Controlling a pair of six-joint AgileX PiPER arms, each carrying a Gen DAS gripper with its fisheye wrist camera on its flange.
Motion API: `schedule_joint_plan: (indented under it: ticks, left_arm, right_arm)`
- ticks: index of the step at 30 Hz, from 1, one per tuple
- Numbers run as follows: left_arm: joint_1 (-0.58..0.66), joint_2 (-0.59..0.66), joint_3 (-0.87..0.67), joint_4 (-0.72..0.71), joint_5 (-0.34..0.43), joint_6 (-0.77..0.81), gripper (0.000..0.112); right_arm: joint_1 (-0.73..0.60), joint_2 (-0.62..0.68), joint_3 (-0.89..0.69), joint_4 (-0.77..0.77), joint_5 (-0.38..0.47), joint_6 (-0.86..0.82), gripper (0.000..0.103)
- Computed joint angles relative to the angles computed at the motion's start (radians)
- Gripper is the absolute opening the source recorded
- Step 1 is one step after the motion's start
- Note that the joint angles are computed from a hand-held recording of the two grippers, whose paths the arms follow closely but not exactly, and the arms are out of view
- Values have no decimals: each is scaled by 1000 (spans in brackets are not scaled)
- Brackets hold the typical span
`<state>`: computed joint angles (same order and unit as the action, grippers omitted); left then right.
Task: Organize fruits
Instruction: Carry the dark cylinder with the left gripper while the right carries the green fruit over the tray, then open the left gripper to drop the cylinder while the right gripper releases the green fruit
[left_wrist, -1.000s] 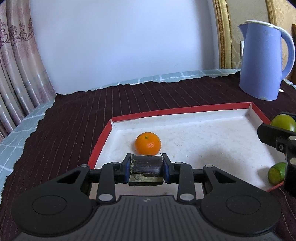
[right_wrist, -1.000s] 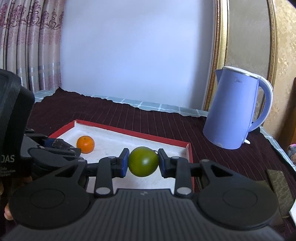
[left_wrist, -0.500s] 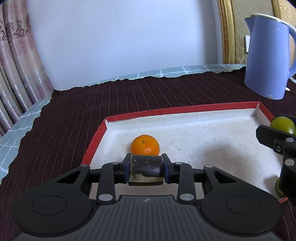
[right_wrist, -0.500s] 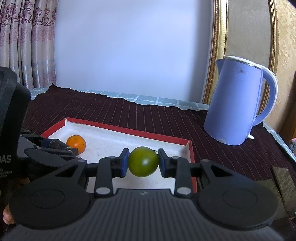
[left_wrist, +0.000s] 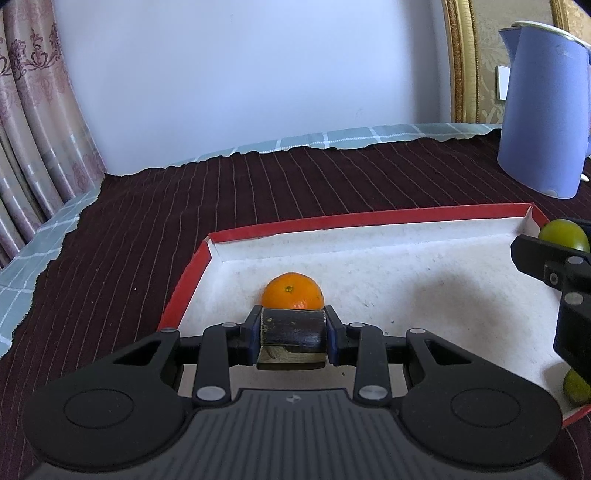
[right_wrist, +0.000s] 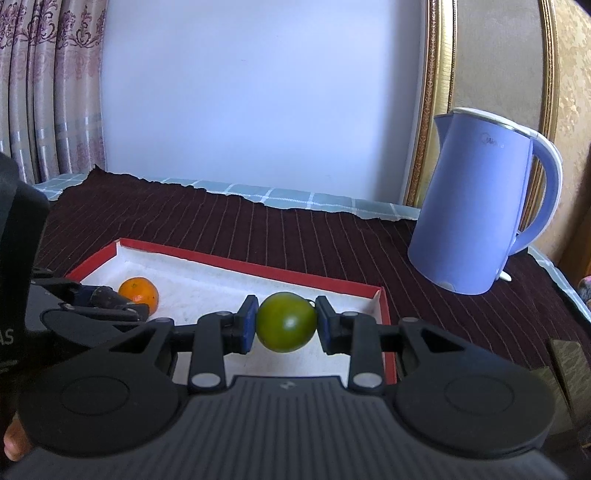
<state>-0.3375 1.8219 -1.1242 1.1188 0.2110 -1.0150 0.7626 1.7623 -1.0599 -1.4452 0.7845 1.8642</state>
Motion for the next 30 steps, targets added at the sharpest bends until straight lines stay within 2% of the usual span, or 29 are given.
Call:
schedule_joint_plan:
  ticks: [6,11,16,22,30]
  left_arm:
    - [-6,23,-30,1,17,11,32]
    - [0,41,-64,-95,18,103,32]
    - [-9,54,-83,-58,29,73,32]
    - [-17,79,-126,-149,39,151,32]
    - [-42,108,-153,-74,55,86,32]
  right_arm:
    - [-35,20,-26,8,-37,-7,30]
    - [-64,36,-43,17,-61,-1,30]
    - [-84,60,-64,38,-72,-22,30]
    - [-107,83,-86,55,-83,-29,30]
    - [-130,103,-103,81,-89,-49,31]
